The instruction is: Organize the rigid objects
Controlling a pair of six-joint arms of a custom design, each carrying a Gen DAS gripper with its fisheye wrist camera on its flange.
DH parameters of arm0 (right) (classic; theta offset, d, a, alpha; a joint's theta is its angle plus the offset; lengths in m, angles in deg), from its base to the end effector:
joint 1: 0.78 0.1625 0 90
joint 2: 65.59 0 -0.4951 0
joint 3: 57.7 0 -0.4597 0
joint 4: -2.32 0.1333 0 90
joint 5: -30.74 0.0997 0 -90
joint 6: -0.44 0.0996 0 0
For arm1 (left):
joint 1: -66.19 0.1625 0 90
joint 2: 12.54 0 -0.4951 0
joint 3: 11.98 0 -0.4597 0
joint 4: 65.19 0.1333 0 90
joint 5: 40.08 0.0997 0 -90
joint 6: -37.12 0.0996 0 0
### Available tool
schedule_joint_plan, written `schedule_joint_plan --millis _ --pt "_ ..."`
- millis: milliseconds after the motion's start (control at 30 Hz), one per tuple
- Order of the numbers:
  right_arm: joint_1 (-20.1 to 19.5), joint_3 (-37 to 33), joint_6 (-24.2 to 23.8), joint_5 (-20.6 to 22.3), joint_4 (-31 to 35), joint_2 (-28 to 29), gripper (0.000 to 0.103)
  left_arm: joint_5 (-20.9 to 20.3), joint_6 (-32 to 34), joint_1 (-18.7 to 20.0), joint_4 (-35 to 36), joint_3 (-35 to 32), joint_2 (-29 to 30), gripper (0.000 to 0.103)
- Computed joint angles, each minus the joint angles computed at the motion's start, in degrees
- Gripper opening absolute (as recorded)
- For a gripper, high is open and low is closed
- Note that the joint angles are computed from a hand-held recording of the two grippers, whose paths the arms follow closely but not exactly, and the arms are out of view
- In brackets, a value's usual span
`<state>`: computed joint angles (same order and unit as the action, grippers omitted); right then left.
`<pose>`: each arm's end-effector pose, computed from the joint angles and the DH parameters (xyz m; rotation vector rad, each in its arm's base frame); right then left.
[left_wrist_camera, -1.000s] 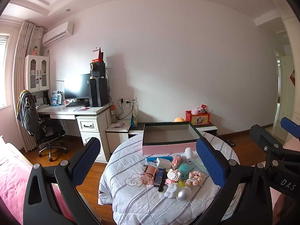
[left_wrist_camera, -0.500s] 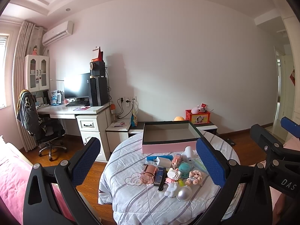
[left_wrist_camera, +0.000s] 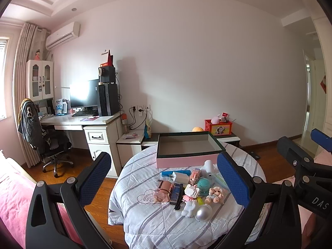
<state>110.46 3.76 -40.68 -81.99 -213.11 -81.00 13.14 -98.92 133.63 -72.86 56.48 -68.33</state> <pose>0.4162 -0.8092 0.0442 0.7673 -1.9273 1.6017 -0.1278 -0.8106 0.3648 0.5329 1.8203 -1.5216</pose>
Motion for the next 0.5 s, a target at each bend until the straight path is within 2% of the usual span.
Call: schedule_joint_plan --millis 267,500 --pt "0.01 -0.17 0.2 -0.43 0.55 0.08 0.103 0.24 -0.38 0.24 0.94 -0.16 0.1 0.103" --pt "-0.97 -2.14 0.34 -1.42 2.58 1.19 0.103 0.13 -4.21 2.03 9.15 -6.72 3.63 0.103"
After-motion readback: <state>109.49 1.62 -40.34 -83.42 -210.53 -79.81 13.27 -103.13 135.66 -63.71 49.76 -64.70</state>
